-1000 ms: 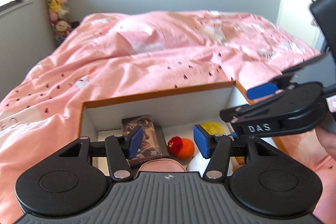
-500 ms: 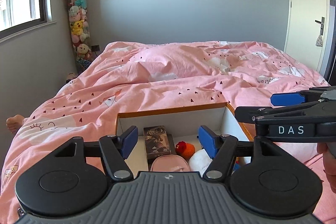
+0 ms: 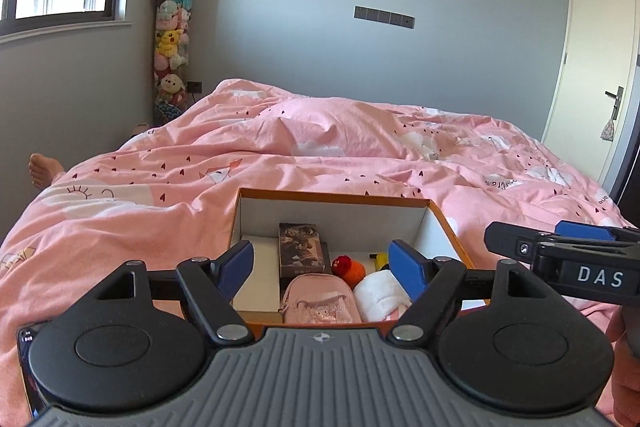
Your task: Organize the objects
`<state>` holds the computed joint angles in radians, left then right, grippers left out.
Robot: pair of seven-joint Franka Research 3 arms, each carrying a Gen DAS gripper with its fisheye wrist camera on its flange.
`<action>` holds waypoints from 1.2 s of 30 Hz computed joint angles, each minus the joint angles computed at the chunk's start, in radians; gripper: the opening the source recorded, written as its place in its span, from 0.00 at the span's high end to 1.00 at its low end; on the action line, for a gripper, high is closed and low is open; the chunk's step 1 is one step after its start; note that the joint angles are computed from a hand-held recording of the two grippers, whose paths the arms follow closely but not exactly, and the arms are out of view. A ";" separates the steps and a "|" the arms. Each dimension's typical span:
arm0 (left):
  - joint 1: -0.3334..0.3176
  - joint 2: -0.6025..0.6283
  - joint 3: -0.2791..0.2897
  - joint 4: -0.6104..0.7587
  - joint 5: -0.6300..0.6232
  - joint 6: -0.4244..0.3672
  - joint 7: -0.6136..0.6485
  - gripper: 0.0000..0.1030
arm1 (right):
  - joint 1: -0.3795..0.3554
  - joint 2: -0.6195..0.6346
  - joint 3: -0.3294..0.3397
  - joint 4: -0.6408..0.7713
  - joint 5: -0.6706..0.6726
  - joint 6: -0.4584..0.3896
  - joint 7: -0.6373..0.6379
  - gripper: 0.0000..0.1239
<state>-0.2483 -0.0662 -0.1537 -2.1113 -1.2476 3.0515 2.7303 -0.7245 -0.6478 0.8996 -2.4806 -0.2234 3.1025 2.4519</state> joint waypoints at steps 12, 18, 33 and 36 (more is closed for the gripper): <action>0.034 0.069 -0.038 -0.031 0.126 0.069 -0.129 0.13 | -0.142 -0.048 0.187 -0.025 0.022 0.005 0.089 0.21; 0.040 0.068 -0.060 -0.057 0.172 0.092 -0.123 0.13 | -0.170 -0.031 0.226 -0.024 0.020 0.002 0.098 0.21; 0.052 0.047 -0.029 -0.120 0.631 0.028 -0.578 0.13 | -0.131 0.015 0.189 -0.035 -0.005 -0.032 0.139 0.21; 0.054 0.045 -0.024 -0.125 0.702 0.020 -0.643 0.13 | -0.114 0.023 0.172 -0.043 -0.015 -0.030 0.149 0.21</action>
<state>-0.1940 -0.0215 -0.1776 -2.2363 -0.5460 3.0718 2.0874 -0.8386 -0.6249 1.0715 -2.5239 -0.2382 3.0723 2.6011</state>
